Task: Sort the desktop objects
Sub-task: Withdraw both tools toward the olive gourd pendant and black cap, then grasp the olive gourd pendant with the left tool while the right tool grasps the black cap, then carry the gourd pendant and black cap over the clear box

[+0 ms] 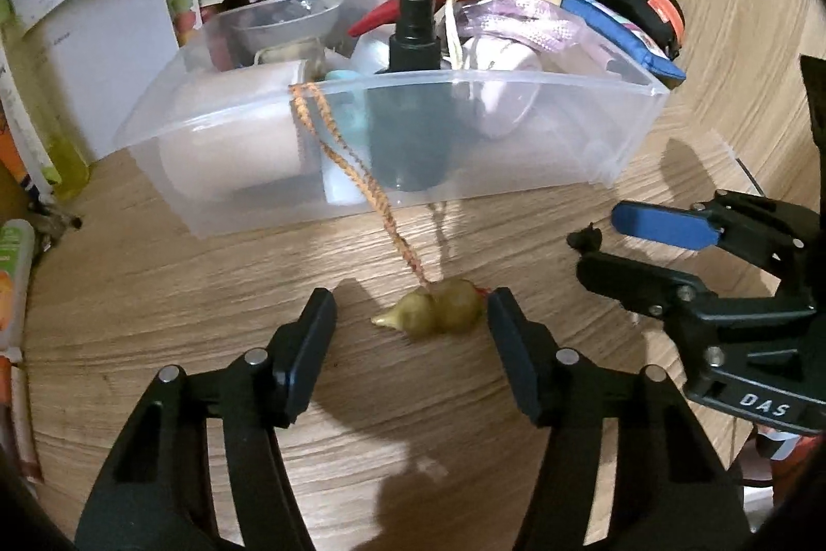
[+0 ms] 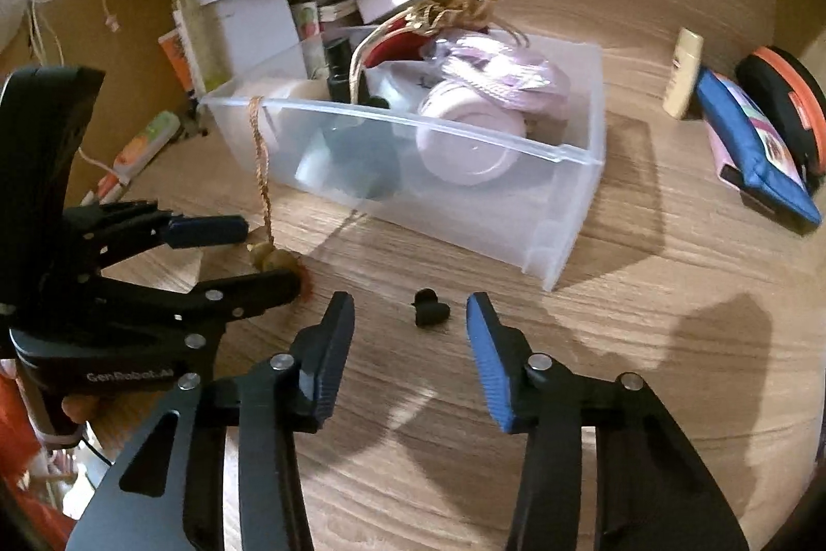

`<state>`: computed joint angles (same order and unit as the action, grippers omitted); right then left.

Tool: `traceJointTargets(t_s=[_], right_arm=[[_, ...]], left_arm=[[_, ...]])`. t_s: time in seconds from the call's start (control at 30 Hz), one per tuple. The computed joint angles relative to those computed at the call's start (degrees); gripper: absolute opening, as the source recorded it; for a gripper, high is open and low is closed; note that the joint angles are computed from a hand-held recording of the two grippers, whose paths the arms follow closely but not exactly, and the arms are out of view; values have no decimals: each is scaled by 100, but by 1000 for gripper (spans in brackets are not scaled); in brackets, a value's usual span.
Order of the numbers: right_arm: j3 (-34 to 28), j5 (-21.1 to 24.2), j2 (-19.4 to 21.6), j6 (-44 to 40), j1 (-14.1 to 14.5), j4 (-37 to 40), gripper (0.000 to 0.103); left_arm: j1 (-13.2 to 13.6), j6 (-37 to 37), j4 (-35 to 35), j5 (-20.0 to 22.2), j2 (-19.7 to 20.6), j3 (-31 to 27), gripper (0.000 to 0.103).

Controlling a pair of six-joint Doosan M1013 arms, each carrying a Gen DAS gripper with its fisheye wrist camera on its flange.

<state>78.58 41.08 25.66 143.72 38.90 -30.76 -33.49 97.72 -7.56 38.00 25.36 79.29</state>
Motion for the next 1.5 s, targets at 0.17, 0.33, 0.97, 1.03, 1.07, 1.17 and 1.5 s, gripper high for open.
traceJointTargets(t_s=[0.17,0.33,0.97,1.03,1.07,1.17,1.5], right_arm=[[-81,60,67,-237,-38,173,31],[-20,-65,41,-252,-65,210,20],[-249,310,109,-427,-16,181,34],[-274,298,135,-512,-25,242,34],[-294,309,153,-555,-32,274,34],[-392,468,231,-582,-35,292,32],[-390,409,229,-474,-25,196,14]], left_arm=[[-63,-99,263,-105,15,6,52],[-51,79,164,-161,30,-3,42],[221,342,-755,-608,-270,360,42],[244,355,-800,-634,-292,388,42],[260,363,-838,-649,-301,401,42],[299,431,-965,-703,-322,427,42],[400,846,-1626,-852,-365,390,42]])
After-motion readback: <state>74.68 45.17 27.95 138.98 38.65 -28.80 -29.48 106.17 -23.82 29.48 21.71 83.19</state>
